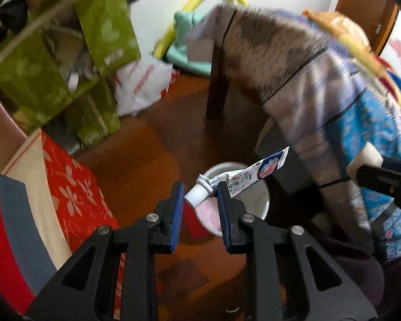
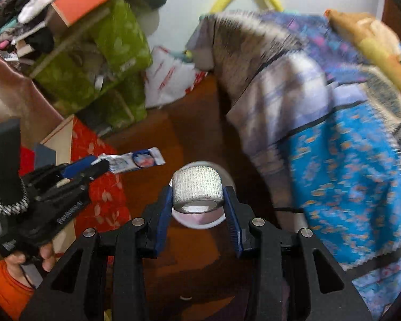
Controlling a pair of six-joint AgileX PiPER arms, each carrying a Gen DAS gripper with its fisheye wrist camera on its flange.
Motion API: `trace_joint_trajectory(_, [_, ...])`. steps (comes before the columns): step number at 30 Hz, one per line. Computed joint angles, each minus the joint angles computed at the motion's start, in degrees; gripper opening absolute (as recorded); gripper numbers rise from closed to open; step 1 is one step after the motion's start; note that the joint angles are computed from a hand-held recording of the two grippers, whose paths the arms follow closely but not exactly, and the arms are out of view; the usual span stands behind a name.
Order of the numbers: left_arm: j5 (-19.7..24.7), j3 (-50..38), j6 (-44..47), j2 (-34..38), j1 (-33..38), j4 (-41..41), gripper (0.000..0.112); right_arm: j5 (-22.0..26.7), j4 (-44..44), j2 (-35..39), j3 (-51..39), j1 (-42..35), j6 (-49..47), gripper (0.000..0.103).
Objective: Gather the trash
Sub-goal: 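Open the right tool over the bucket while the left tool releases the tube into it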
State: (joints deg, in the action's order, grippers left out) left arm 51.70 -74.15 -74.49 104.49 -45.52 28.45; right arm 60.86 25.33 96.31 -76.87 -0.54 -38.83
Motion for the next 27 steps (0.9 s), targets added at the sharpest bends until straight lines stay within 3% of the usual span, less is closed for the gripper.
trace_joint_trajectory(10, [-6.8,-0.7,5.0,9.8,6.6,-10.6,0.025,-1.4,-2.7,11.7,-3.8,5.4,1.1,0.036])
trace_joint_trajectory(15, [-7.9,-3.8,5.3,12.9,8.0,-12.0,0.025,1.4,0.6,14.7,-6.3,4.1,-1.6,0.036])
trace_joint_trajectory(18, [-9.3,-5.4,5.3,14.0,8.6,-12.8,0.025,2.2,1.4,15.7,-7.5,3.7,-1.4,0.055])
trace_joint_trajectory(19, [-9.4,-5.9,5.1,14.2,8.6,-12.8,0.025,1.6,1.5,15.4,-7.1,3.5,-1.5,0.061])
trace_joint_trajectory(27, [-3.9,-11.2,10.3,15.6,7.2,-13.2,0.029,0.2,1.9,14.3,-6.6,1.8,-1.5,0.061])
